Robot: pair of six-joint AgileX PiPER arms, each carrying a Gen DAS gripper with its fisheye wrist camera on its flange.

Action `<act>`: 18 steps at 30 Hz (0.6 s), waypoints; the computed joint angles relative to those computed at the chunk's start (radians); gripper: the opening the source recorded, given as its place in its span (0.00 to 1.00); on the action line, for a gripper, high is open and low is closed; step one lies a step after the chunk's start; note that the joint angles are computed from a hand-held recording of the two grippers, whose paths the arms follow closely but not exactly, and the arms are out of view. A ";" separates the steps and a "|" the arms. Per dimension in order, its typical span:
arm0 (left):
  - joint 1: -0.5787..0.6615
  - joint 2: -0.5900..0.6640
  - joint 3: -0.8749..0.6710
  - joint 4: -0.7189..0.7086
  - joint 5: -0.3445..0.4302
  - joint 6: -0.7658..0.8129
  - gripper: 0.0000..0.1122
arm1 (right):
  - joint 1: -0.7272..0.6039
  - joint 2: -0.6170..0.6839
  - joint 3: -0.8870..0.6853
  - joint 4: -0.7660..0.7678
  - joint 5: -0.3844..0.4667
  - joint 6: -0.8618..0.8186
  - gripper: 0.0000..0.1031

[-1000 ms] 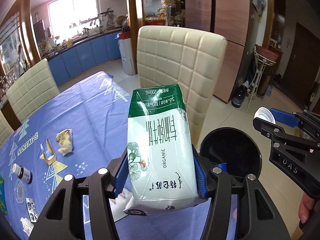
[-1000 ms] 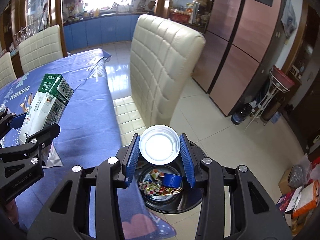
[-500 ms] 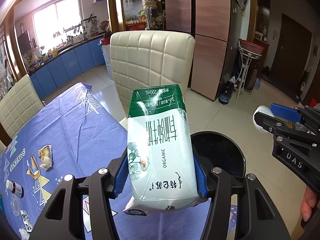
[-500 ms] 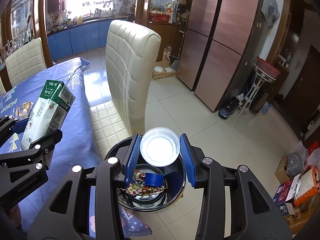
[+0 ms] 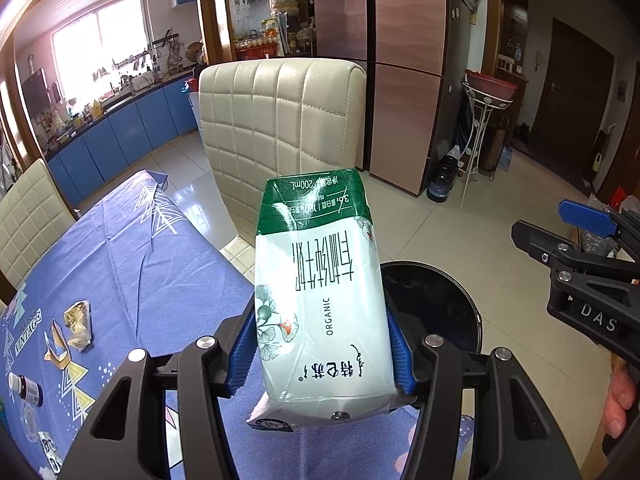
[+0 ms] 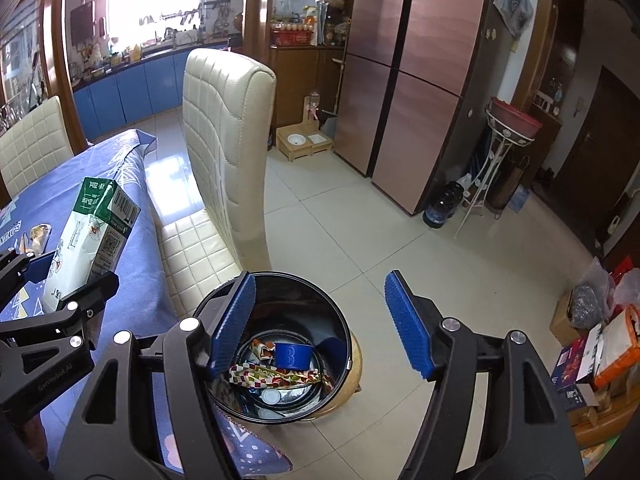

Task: Collect trash
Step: 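Open the right gripper to drop the lid while the left opens to drop the carton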

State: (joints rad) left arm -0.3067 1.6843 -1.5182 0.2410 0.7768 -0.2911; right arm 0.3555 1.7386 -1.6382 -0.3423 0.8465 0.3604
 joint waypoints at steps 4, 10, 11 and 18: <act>-0.011 0.009 -0.008 -0.008 0.001 0.011 0.48 | -0.013 -0.014 0.025 -0.004 0.002 0.011 0.68; -0.031 0.023 -0.024 -0.015 0.001 0.026 0.48 | -0.031 -0.034 0.059 -0.012 -0.007 0.030 0.70; -0.034 0.024 -0.026 -0.015 0.001 0.028 0.48 | -0.035 -0.037 0.064 -0.012 -0.009 0.031 0.70; -0.053 0.049 -0.074 -0.019 0.016 0.050 0.48 | -0.055 -0.044 0.071 -0.014 -0.011 0.041 0.70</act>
